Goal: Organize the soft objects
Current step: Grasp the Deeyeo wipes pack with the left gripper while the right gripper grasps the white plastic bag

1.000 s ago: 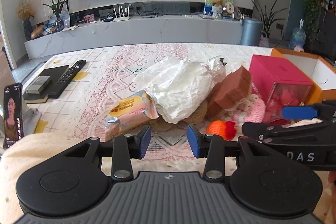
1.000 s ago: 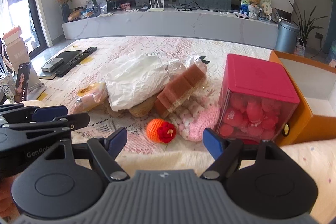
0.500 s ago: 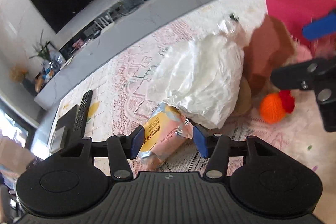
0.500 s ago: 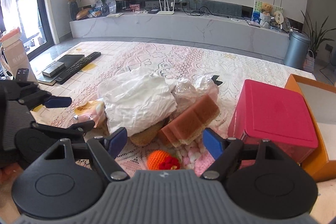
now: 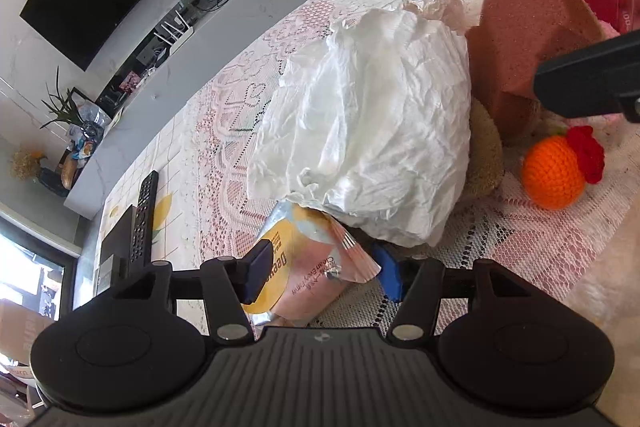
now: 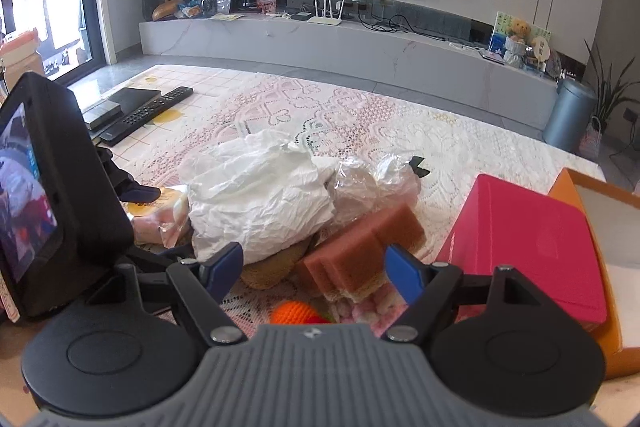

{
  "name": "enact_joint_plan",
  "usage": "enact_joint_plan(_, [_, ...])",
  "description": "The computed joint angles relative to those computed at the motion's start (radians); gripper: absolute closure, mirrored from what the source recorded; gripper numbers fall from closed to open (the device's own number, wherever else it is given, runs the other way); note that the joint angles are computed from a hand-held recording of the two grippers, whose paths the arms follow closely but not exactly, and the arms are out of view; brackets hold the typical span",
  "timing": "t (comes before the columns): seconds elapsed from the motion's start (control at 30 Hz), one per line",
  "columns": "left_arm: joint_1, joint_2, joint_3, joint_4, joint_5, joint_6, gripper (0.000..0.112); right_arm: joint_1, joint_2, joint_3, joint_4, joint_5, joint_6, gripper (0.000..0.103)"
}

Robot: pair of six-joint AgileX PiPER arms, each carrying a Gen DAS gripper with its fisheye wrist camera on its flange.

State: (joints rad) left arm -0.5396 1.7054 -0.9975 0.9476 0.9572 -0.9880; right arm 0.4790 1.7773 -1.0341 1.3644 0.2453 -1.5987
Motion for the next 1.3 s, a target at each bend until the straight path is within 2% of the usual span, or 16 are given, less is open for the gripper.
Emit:
enact_joint_plan(0.1, [0.014,-0.006,0.009,-0.009,-0.032,0.001,0.058,0.001,0.003,-0.009,-0.02,-0.005,0.016,0.026])
enact_joint_plan(0.17, [0.012,-0.021,0.022,0.004,-0.04,-0.025,0.074,0.003,0.005,-0.016,-0.017,-0.003,0.008,0.026])
enact_joint_plan(0.27, [0.011,-0.059,0.048,0.026,-0.05,-0.089,0.09,0.013,0.009,-0.029,-0.009,-0.01,-0.017,0.026])
enact_joint_plan(0.33, [0.024,-0.103,0.074,0.033,-0.073,-0.142,0.091,0.021,0.01,-0.039,0.002,-0.018,-0.035,0.026])
enact_joint_plan(0.5, [0.098,-0.255,0.152,0.002,-0.194,-0.257,0.094,0.036,0.036,-0.093,-0.009,-0.015,-0.033,0.025])
enact_joint_plan(0.57, [0.122,-0.296,0.171,-0.016,-0.224,-0.29,0.094,0.05,0.071,-0.139,-0.134,-0.003,0.088,0.024])
enact_joint_plan(0.67, [0.155,-0.332,0.19,-0.051,-0.266,-0.291,0.094,0.071,0.14,-0.221,-0.306,0.035,0.252,0.016])
enact_joint_plan(0.77, [0.173,-0.343,0.198,-0.05,-0.274,-0.318,0.094,0.093,0.199,-0.284,-0.337,0.056,0.273,0.007])
enact_joint_plan(0.87, [0.213,-0.368,0.215,-0.067,-0.312,-0.327,0.094,0.128,0.258,-0.353,-0.49,0.033,0.416,0.005])
enact_joint_plan(0.97, [0.258,-0.392,0.235,-0.109,-0.367,-0.308,0.094,0.131,0.324,-0.451,-0.606,0.081,0.557,0.003])
enact_joint_plan(1.03, [0.263,-0.395,0.24,-0.113,-0.377,-0.31,0.094,0.127,0.352,-0.486,-0.6,0.107,0.571,0.004])
enact_joint_plan(1.07, [0.26,-0.394,0.241,-0.109,-0.378,-0.313,0.094,0.126,0.358,-0.49,-0.582,0.111,0.556,0.008])
enact_joint_plan(1.2, [0.242,-0.382,0.242,-0.097,-0.376,-0.326,0.094,0.155,0.361,-0.471,-0.715,0.057,0.664,0.047])
enact_joint_plan(1.23, [0.239,-0.382,0.244,-0.094,-0.375,-0.331,0.094,0.156,0.356,-0.456,-0.696,0.044,0.641,0.048])
enact_joint_plan(1.3, [0.239,-0.385,0.247,-0.095,-0.377,-0.334,0.094,0.154,0.337,-0.414,-0.606,0.014,0.539,0.065])
